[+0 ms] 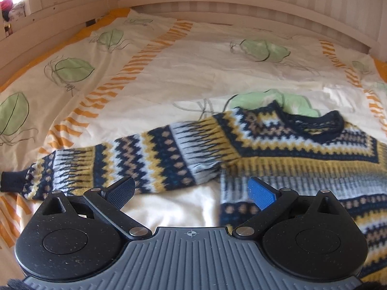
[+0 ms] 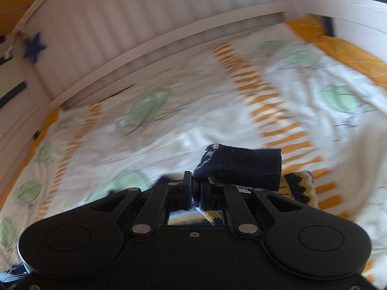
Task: Fold small clothes
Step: 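Carry the cuff across the sweater body toward the left tool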
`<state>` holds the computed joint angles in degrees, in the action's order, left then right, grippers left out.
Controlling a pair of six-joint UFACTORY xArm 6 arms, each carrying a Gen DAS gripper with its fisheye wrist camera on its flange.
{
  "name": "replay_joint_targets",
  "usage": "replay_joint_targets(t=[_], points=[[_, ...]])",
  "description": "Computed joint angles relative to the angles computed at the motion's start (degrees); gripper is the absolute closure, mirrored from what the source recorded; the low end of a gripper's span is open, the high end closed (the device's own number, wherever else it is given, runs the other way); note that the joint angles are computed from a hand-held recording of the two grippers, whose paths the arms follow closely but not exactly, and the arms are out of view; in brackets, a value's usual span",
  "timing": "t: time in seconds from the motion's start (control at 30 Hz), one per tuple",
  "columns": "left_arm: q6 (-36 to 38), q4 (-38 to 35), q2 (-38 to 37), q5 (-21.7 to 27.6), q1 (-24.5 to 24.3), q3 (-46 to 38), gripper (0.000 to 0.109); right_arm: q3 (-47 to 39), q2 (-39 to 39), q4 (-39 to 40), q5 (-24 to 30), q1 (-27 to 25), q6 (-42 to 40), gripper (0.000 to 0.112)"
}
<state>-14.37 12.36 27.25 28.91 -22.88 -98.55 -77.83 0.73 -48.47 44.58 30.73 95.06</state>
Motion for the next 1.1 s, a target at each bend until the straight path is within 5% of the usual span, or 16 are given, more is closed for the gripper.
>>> replay_joint_targets(t=[0.2, 0.6, 0.87, 1.0, 1.1], points=[[5.4, -11.6, 3.2, 5.8, 1.6, -4.9, 0.008, -12.3, 12.3, 3.0, -4.4, 1.4, -3.8, 0.100], [3.9, -13.6, 4.5, 6.5, 2.7, -8.3, 0.008, -38.4, 36.1, 15.3, -7.6, 6.0, -17.3, 0.100], [3.2, -13.7, 5.7, 7.7, 2.9, -10.4, 0.008, -48.6, 45.1, 22.0, -4.7, 8.3, -26.4, 0.099], [3.0, -13.5, 6.1, 8.1, 2.9, -10.7, 0.008, -46.8, 45.0, 24.3, -7.3, 8.4, -29.7, 0.083], [2.5, -12.9, 6.6, 8.6, 2.8, -11.3, 0.008, -41.0, 42.1, 23.0, -11.6, 8.2, -29.1, 0.052]])
